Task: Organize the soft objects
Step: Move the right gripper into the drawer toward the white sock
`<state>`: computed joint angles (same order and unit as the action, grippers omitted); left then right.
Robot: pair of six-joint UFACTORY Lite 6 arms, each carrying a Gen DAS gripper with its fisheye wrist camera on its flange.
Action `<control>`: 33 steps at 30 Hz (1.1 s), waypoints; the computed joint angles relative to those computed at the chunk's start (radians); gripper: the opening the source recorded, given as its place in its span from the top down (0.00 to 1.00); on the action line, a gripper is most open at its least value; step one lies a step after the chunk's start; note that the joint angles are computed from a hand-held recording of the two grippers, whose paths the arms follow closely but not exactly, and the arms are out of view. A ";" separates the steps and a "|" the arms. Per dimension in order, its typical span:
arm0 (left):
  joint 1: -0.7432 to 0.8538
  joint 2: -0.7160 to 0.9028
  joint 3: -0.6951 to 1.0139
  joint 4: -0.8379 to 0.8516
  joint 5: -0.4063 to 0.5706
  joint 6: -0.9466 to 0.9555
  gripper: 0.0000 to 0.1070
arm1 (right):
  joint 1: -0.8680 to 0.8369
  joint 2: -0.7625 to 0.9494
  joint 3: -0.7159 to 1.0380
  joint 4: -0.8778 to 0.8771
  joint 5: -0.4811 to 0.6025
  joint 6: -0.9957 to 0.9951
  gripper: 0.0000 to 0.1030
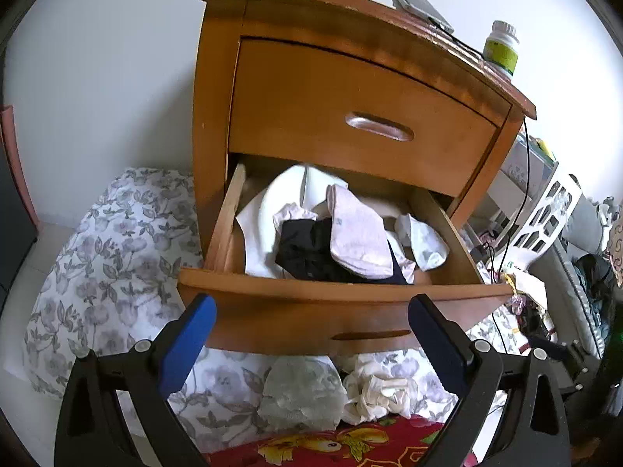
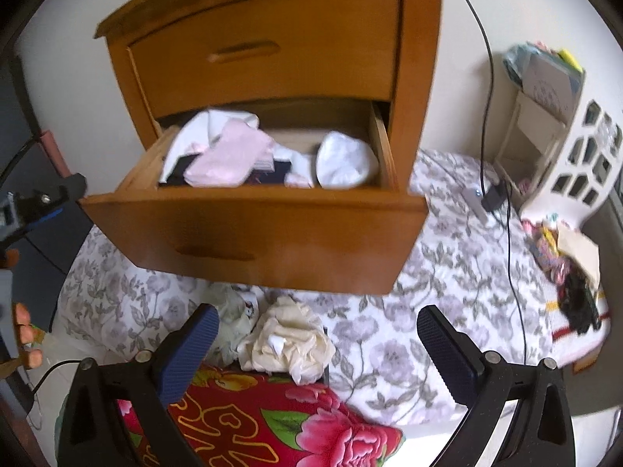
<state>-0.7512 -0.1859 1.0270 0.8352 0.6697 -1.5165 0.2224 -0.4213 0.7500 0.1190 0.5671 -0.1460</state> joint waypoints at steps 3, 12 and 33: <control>0.015 -0.012 -0.016 0.004 -0.030 -0.005 0.07 | -0.007 0.034 0.073 0.049 0.014 -0.071 0.00; 0.043 -0.006 -0.021 -0.030 -0.061 0.089 0.07 | -0.019 0.232 0.366 0.124 0.048 -0.219 0.00; 0.131 0.040 -0.040 -0.185 -0.206 0.314 0.07 | 0.009 1.045 1.254 -0.060 0.295 -0.094 0.01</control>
